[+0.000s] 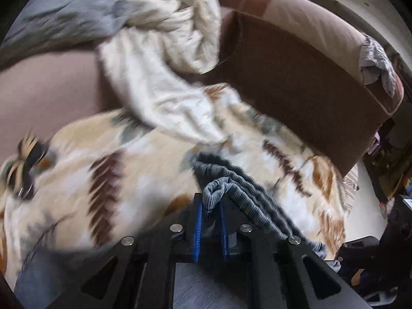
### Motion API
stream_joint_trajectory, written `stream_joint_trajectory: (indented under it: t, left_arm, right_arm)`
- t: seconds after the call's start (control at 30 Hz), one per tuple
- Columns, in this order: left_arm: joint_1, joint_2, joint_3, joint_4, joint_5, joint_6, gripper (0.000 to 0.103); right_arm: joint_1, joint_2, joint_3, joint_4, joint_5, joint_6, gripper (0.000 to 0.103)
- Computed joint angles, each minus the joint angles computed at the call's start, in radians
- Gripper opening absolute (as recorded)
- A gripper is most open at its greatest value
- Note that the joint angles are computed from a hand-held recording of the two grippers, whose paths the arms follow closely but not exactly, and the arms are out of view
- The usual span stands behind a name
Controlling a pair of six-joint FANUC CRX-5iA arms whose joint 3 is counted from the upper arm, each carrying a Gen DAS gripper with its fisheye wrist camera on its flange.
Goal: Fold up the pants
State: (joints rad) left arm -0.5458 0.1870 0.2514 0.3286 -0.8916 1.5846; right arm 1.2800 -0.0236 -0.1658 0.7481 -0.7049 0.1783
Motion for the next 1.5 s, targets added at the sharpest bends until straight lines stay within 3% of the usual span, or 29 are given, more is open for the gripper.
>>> stream_joint_trajectory:
  t: [0.17,0.3,0.37,0.4,0.43,0.5,0.6,0.73,0.83,0.97,1.0,1.23,1.3,1.33,1.37,1.43,1.5]
  left_arm:
    - [0.018,-0.057,-0.045,-0.171,-0.120,0.141,0.017]
    - [0.048,-0.123,-0.125,-0.228,-0.118,0.297,0.018]
    - [0.059,-0.164,-0.178,-0.221,-0.084,0.339,0.018]
    - [0.060,-0.184,-0.200,-0.214,-0.067,0.353,0.018]
    - [0.054,-0.197,-0.208,-0.221,-0.061,0.367,0.018]
    - [0.022,-0.220,-0.210,-0.251,-0.049,0.403,0.018]
    - [-0.024,-0.224,-0.191,-0.273,-0.032,0.429,0.019]
    - [-0.095,-0.152,-0.080,-0.332,-0.075,0.475,0.022]
    - [-0.159,-0.054,0.064,-0.429,-0.197,0.519,0.024]
    - [-0.201,0.103,0.232,-0.473,-0.441,0.539,0.024]
    - [-0.210,0.107,0.235,-0.493,-0.446,0.550,0.024]
    - [-0.258,-0.013,0.151,-0.573,-0.363,0.660,0.026]
    - [-0.295,-0.069,0.121,-0.658,-0.363,0.724,0.042]
    - [-0.328,-0.104,0.106,-0.728,-0.384,0.786,0.057]
    - [-0.362,-0.139,0.089,-0.798,-0.407,0.852,0.064]
    - [-0.428,-0.200,0.051,-0.907,-0.460,0.985,0.064]
    - [-0.502,-0.242,0.029,-1.016,-0.562,1.126,0.064]
  right_arm:
    - [0.050,0.143,0.188,-0.211,-0.132,0.296,0.014]
    - [0.039,0.231,0.339,-0.429,-0.261,0.514,0.020]
    - [0.035,0.223,0.345,-0.468,-0.244,0.566,0.046]
    - [0.025,0.217,0.358,-0.520,-0.237,0.607,0.053]
    - [0.011,0.206,0.364,-0.582,-0.221,0.646,0.059]
    - [-0.018,0.175,0.356,-0.679,-0.180,0.694,0.059]
    - [-0.054,0.103,0.273,-0.683,-0.087,0.614,0.059]
    - [-0.091,-0.002,0.099,-0.531,0.030,0.249,0.059]
    - [-0.133,-0.031,0.050,-0.557,0.052,0.080,0.059]
    - [-0.157,-0.030,0.061,-0.568,0.022,0.071,0.059]
    - [-0.155,-0.028,0.064,-0.558,0.012,0.073,0.059]
    - [-0.147,-0.024,0.064,-0.517,0.004,0.040,0.059]
    - [-0.139,-0.024,0.052,-0.486,0.009,0.021,0.059]
    - [-0.133,-0.027,0.048,-0.475,0.005,0.015,0.059]
    - [-0.129,-0.025,0.051,-0.472,0.002,0.015,0.059]
    - [-0.122,-0.013,0.061,-0.471,-0.003,0.022,0.059]
    - [-0.111,-0.003,0.071,-0.464,-0.016,0.027,0.059]
